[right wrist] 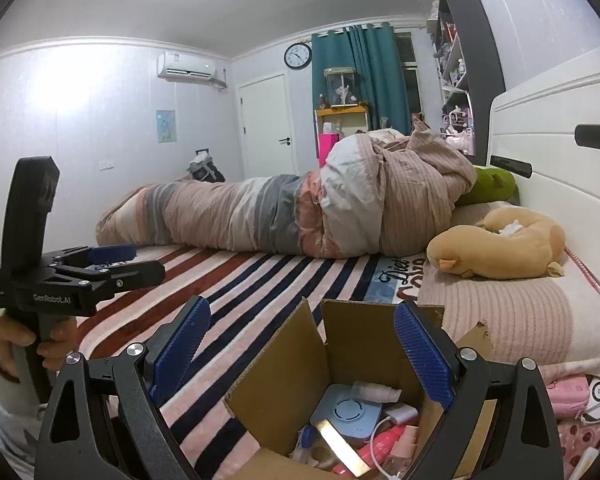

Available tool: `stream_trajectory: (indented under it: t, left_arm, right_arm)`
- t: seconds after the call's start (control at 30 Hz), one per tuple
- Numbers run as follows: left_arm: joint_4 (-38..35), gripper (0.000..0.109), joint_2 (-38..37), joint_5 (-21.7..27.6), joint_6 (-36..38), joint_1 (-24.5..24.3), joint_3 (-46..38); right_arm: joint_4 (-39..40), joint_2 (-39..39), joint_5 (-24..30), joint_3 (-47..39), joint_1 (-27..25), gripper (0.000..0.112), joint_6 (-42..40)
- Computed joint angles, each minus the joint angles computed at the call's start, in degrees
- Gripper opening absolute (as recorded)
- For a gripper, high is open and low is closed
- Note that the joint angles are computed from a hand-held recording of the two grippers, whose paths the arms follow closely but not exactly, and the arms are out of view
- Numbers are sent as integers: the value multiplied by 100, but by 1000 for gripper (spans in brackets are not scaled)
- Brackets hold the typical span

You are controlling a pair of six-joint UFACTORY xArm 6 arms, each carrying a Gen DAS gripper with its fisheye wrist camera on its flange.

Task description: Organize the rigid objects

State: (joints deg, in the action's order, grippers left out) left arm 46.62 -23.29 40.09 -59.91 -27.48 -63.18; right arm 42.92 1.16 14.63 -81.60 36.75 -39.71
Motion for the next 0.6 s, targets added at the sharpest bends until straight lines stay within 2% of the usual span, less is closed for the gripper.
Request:
stream_trajectory:
  t: [0.6]
  left_arm:
    - [139, 102, 27, 139, -146, -31, -34]
  right_arm:
    - [-38, -16, -47, 44, 80, 93, 48]
